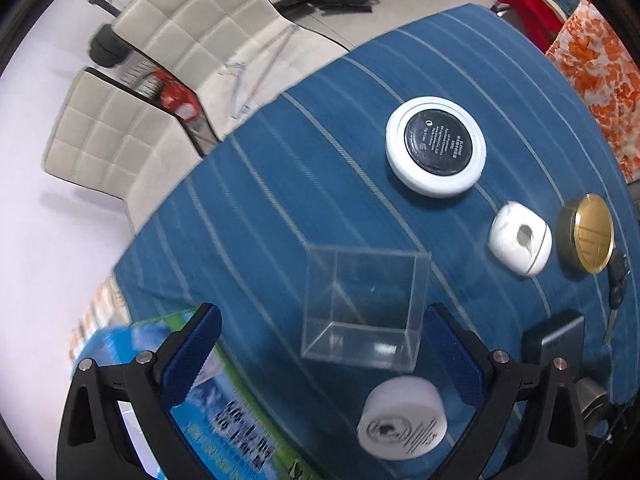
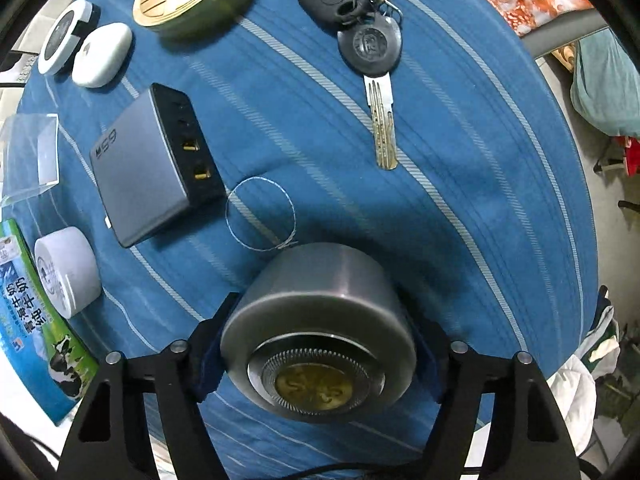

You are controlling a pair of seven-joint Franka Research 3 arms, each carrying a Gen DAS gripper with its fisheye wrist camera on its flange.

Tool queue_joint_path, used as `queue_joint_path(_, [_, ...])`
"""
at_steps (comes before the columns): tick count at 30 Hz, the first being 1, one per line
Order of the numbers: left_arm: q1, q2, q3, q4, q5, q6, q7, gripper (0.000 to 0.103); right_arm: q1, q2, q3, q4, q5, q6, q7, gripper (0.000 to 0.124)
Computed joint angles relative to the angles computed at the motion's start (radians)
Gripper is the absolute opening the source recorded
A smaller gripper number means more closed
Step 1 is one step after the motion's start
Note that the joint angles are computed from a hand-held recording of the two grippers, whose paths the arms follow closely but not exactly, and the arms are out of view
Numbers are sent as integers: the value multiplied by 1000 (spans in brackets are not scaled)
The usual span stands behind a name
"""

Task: Organize rigid objects
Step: 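Grasp the silver canister with the right tool while the left tool grasps the clear cube box, then carry the silver canister and clear cube box toward the blue box with both tools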

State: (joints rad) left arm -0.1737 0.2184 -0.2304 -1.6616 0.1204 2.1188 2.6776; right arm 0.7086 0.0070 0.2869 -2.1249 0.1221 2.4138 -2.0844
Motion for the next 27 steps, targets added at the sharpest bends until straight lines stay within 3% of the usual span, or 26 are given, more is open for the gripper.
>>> queue_joint_path(3, [-22,108,-3,176,-3,-211,-41,103,0,-2,1,-24,9,26,1,78])
queue_joint_path(5, [-32,145,-4,237,11,-274,-50,103,-1,0,0,-27,16,34,-5,78])
queue_joint_path(7, [-36,148,-5,237,26,-266,-50,103,-1,-2,0,-41,14,48,0,78])
queue_joint_path(11, [-50,190,-4,301,42,-340,-70,103,4,-15,3,-68,-4,79,32,78])
queue_joint_path(13, [-57,188,-3,281,64,-338,-74,103,8,-14,5,-76,-6,88,42,78])
queue_joint_path(18, [-80,223,1,274,106,-347,-115,103,0,-28,-10,-96,49,81,-35,79])
queue_joint_path(20, [-83,254,2,303,105,-366,-130,94,-12,-15,-22,-55,59,45,-65,79])
queue_joint_path(21, [-88,266,7,308,121,-366,-143,68,-19,4,-25,-38,59,41,-75,79])
queue_joint_path(22, [-95,289,11,335,132,-384,-153,62,-23,9,-23,-33,61,37,-78,79])
queue_joint_path(24, [-82,306,7,357,104,-396,-165,62,-31,29,-22,-7,64,20,-85,79])
queue_joint_path(27, [-61,280,7,308,100,-339,-158,62,-45,60,-18,36,70,-16,-104,78])
